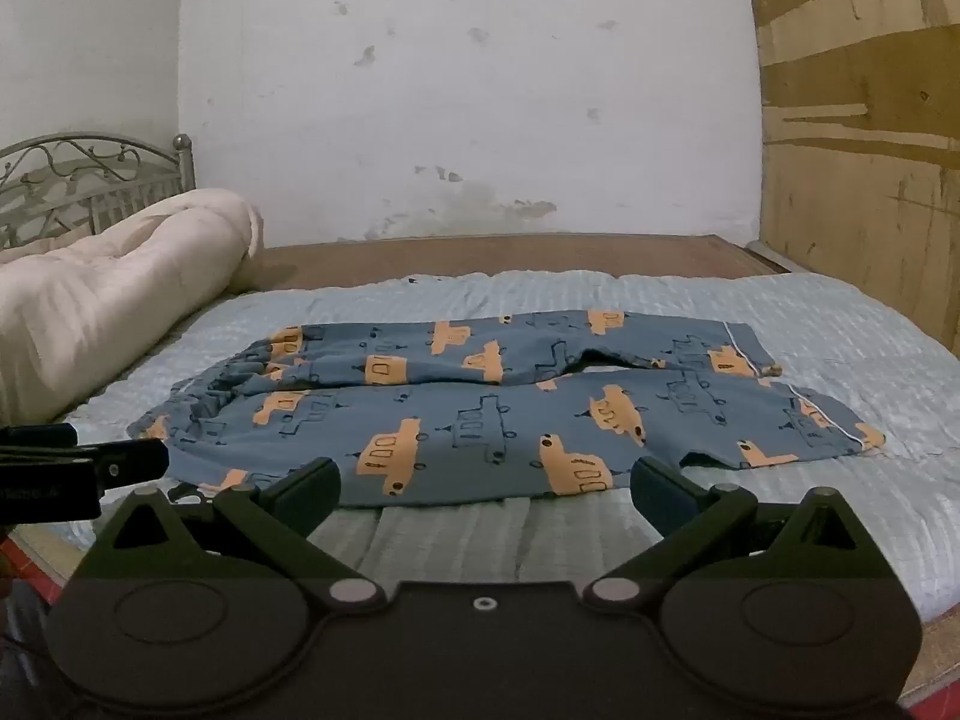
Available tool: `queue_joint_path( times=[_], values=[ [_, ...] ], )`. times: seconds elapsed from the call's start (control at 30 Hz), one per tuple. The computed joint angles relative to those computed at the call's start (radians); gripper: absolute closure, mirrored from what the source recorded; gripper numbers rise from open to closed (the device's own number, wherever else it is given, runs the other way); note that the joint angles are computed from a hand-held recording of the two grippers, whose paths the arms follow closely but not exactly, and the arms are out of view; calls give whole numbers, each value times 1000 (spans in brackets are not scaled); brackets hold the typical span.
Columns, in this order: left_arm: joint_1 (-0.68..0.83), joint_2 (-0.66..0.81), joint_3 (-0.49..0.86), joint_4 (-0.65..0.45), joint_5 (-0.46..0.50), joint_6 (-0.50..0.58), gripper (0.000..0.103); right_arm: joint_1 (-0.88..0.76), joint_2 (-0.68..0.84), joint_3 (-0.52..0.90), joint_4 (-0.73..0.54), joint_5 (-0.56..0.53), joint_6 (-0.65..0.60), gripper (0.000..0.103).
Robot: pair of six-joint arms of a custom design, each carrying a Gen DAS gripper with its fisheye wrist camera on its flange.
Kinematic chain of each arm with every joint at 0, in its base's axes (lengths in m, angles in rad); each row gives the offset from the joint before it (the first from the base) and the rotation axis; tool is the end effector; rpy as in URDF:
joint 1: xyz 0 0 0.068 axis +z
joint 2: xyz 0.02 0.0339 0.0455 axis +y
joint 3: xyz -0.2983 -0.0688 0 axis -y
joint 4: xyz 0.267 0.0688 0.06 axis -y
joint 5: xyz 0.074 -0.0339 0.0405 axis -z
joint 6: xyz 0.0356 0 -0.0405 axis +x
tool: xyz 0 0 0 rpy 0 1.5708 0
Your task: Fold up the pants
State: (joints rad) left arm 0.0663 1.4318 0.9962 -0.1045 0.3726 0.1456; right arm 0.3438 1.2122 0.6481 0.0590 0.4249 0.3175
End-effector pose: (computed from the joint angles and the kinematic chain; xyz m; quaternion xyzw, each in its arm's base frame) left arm 0.3381 0.0095 0.2956 0.1251 0.8508 -0.1090 0.4986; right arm 0.2555 0.0759 0.2493 0.0960 0.8433 -0.0106 0.5286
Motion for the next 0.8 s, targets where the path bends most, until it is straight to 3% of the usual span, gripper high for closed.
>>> queue_joint_path(
  times=[0.8],
  values=[
    [5, 9, 3, 7, 4, -4, 0, -18, 7, 1, 0, -20, 3, 1]
  ],
)
